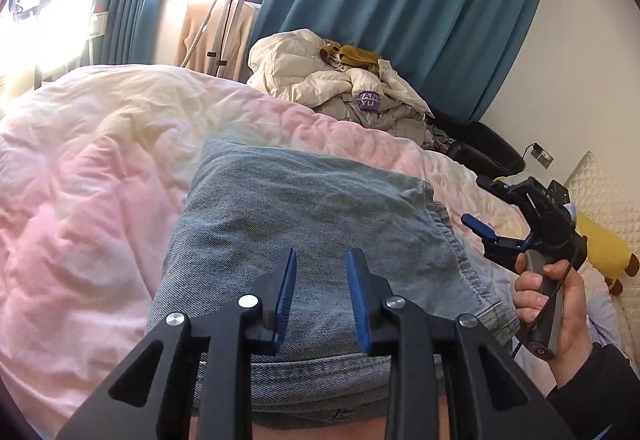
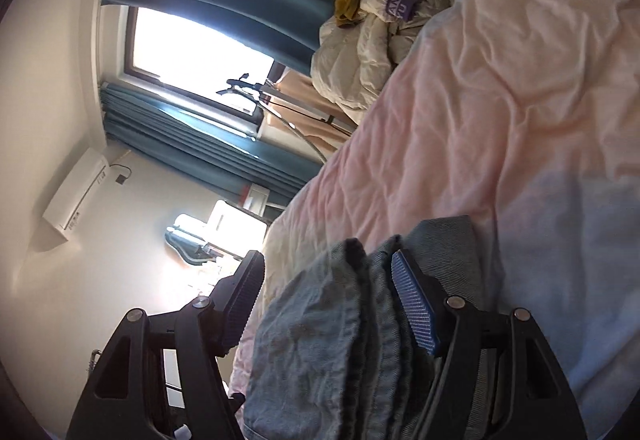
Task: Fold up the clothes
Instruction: 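Grasp the folded jeans edge with the left gripper while the right gripper grasps the folded side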
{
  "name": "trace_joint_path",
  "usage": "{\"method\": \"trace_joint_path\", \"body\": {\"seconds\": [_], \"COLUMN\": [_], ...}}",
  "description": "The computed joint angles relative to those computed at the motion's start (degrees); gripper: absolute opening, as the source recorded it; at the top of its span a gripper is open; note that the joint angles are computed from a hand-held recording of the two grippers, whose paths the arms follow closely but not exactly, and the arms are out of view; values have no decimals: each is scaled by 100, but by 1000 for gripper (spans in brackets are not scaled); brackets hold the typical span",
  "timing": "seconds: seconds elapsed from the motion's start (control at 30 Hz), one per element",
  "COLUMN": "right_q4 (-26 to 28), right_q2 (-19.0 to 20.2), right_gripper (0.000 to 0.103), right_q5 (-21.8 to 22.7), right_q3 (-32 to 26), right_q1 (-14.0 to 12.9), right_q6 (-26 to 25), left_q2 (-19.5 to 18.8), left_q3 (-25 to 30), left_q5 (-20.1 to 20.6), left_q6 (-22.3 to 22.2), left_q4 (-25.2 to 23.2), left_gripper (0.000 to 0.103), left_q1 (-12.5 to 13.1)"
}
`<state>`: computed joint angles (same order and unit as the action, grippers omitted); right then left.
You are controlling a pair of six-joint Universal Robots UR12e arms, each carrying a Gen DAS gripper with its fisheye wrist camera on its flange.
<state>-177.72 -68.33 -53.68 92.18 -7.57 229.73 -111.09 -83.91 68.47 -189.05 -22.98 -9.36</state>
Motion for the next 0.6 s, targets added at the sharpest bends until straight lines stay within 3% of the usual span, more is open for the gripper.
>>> {"method": "trace_joint_path", "body": {"seconds": [0.23,0.3,0.37,0.6], "right_q4": [1456,1929,2317,2823], "right_q2": [-446,-566,-675,-928], "right_gripper": [66,47,42,40], "right_q5": [-418,-521,-670,-1151], "right_q3": [171,209,237,361], "right_q1": [166,217,268,435], "right_q6": [-972,-1220,-1388,-1441], "left_q2": [34,44,42,63], "left_q3": [-24,2,48,44], "left_q5": [8,-22,29,-49], "left_q6": [198,466,966,1285], "left_q4": [-132,-306,-491,-706], "left_gripper": [27,27,27,27], "left_q1": [-27,-56,-116,-164]}}
